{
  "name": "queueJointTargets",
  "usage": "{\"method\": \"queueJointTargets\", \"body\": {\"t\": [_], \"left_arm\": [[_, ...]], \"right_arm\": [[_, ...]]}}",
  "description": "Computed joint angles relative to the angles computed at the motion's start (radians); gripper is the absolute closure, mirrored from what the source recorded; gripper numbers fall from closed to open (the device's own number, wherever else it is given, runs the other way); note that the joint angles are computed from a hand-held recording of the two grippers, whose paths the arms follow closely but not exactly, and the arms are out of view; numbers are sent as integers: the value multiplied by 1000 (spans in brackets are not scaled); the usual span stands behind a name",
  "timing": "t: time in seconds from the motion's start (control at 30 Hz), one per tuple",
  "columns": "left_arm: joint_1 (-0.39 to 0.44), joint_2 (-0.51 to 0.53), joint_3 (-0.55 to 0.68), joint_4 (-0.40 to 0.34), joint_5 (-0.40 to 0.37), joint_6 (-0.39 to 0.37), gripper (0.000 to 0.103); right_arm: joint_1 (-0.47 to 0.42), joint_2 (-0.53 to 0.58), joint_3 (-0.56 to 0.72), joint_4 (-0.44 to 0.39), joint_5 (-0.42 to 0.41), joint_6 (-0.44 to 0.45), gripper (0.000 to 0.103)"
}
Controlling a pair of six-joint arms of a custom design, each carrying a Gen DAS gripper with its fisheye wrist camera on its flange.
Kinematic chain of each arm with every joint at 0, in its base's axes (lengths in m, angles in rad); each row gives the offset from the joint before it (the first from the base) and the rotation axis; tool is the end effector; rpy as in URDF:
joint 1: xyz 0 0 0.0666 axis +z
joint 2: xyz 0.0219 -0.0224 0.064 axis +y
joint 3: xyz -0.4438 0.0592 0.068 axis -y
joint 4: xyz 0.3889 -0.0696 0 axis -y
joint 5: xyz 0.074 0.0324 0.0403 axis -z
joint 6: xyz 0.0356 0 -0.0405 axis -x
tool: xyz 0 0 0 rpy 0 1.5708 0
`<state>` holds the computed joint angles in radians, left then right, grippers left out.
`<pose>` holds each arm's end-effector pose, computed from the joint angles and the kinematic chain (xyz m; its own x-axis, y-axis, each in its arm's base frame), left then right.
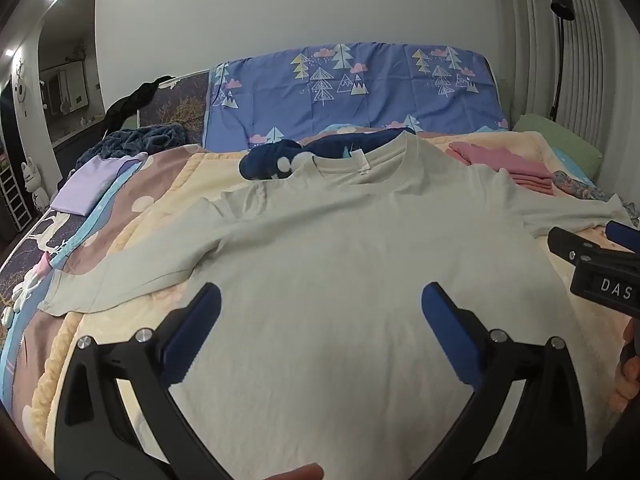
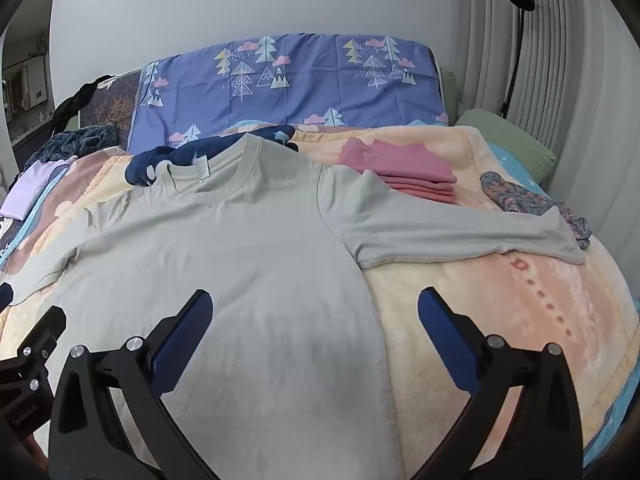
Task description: Fold small clothes
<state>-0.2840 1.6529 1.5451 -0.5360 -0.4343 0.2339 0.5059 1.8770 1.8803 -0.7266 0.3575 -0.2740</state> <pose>0.5778 -0.1535 0.4615 -0.5445 -0.0601 -0.8366 -0.2005 0.9778 0.0603 0.6096 0.3230 0.4633 -0.6181 -0.0526 -0.7843 -0.0595 0.9980 -0.0201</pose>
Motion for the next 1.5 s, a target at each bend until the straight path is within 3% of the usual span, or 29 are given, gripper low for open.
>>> {"method": "queueJointTargets", "body": {"t": [0.13,0.33,0.37,0.9,1.17,1.5], "left_arm": [[6,17,26,-82,48,-26,2],[28,29,37,-133,103,4,2],[16,31,53,-148,79,4,2],[16,-15,-29,13,58,-4,2],[24,-23,-36,4,96,-9,2],[27,-10,-20,-63,107,18,2]], "right_arm": [[4,-12,-24,40,24,21,1],[2,20,17,-11,14,16,1],[-4,14,7,0,6,22,1],[3,20,29,-14,19,27,1],[8,19,30,-21,24,25,1],[17,10,3,6,52,42,1]]}}
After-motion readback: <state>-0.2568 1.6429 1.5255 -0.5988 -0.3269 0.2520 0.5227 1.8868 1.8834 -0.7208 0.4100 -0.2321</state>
